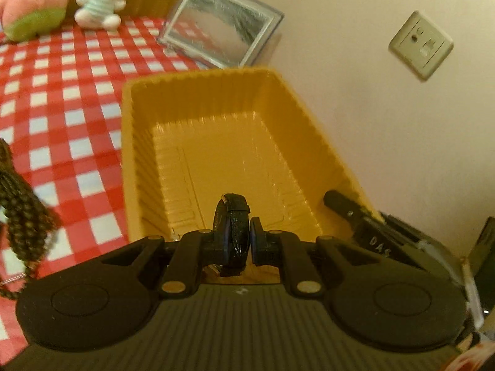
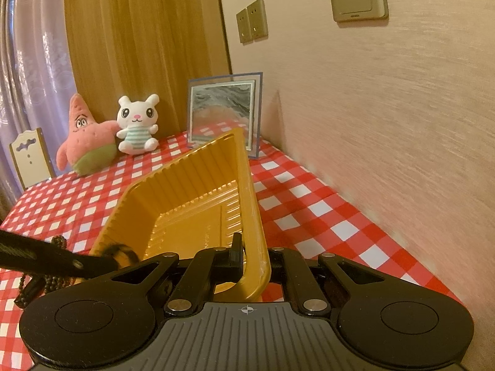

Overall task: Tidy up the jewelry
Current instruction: 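Carry the black watch into the orange tray and open the left gripper, then lower the left gripper onto the pile and close on the black bead strand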

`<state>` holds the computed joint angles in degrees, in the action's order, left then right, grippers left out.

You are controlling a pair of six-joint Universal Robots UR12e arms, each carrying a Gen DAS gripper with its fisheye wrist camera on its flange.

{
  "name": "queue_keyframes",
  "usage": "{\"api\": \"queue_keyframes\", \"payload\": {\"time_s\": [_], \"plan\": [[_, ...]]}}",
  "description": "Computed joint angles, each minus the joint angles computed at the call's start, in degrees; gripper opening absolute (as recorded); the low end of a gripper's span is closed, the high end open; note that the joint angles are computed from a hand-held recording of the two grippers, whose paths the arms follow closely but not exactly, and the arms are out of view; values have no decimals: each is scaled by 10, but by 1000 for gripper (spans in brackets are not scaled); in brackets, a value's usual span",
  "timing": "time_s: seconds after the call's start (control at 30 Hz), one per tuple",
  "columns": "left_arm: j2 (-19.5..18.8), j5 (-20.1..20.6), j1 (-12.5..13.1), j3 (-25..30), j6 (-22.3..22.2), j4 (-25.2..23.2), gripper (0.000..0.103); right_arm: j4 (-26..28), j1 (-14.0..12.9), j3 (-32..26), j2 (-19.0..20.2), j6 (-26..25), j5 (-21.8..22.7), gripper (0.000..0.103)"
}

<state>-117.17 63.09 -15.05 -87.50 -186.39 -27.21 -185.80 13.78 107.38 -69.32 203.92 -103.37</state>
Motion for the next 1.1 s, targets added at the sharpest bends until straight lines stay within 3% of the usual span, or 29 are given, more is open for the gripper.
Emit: {"api": "queue_keyframes", "payload": {"time_s": [0.07,0.23,0.4,0.57,0.87,1.1], "plan": [[-3,0,-2,3,-5,-10,11,0,0,0,0,-1,0,6],[1,-30,7,0,-24,10,28,2,-1,1,-1,1,1,6],[20,-16,15,-20,-20,52,29,0,-1,3,-2,0,2,6],[50,50,28,-60,-25,78,29,0,-2,4,-2,2,2,6],[87,210,54,-118,-56,58,28,1,-2,3,-2,1,2,6],[88,254,61,-128,-69,47,27,1,-2,3,-2,1,2,6]]}}
